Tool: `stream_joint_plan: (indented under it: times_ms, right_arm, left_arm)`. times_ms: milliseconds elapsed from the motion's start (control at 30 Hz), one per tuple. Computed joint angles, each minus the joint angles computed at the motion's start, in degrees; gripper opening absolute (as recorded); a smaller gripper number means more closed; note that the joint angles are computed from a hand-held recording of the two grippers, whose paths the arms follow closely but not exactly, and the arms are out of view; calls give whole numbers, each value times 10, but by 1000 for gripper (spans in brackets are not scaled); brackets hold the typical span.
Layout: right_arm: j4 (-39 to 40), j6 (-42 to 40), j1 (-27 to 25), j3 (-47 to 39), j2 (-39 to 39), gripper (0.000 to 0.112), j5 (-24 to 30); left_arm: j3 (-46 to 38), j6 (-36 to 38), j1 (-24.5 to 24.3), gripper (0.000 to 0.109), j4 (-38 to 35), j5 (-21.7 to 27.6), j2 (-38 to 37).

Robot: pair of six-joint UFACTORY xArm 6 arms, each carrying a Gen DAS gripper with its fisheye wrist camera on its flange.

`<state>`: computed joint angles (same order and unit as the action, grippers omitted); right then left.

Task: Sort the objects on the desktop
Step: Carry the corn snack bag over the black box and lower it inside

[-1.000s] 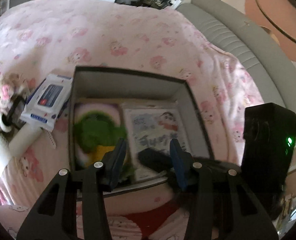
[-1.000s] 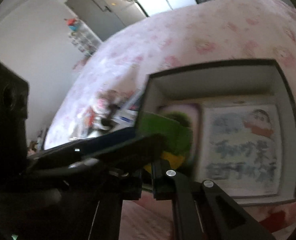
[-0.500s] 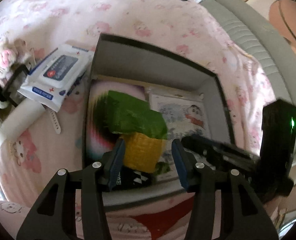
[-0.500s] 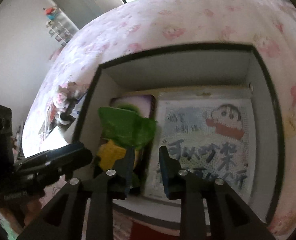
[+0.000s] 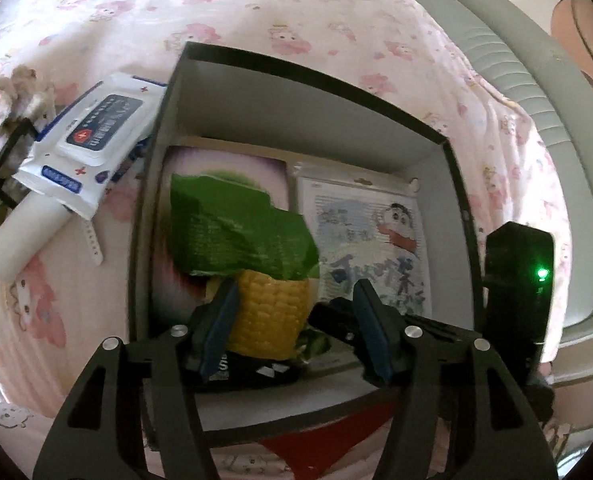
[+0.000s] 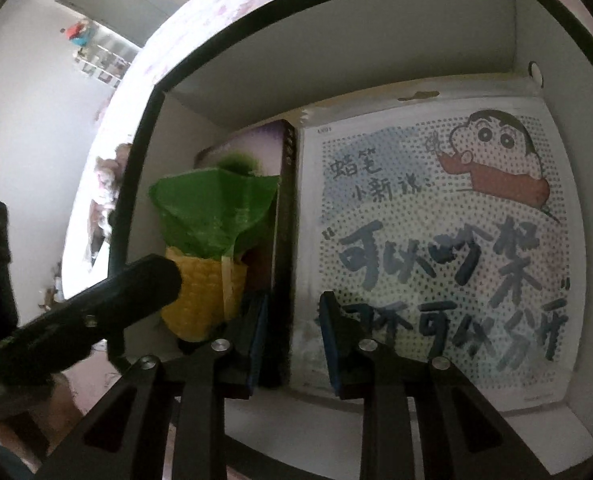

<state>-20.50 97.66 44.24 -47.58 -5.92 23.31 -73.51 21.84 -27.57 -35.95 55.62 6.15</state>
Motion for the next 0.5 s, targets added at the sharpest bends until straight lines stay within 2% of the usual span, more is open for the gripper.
stream_joint_plan:
  times_ms: [67, 133, 233, 333, 500]
  right_arm:
    - [-19, 19, 3, 1, -8, 22, 14]
    - [-31, 31, 6, 2, -15, 22, 24]
    - [-28, 33, 2, 18, -22, 23, -9]
    - [-22, 25, 5, 16, -21, 23, 1]
    - [-30, 33, -3, 24, -29, 22, -10]
  left_arm:
    - [-6, 14, 4, 59, -26, 19, 3]
    - [-7, 4, -3, 59, -8, 14, 3]
    - [-6, -30, -14, 59, 36, -2, 4]
    - [-12, -55, -20, 59, 57, 2, 15]
    - [-16, -71, -23, 65, 36, 11, 26]
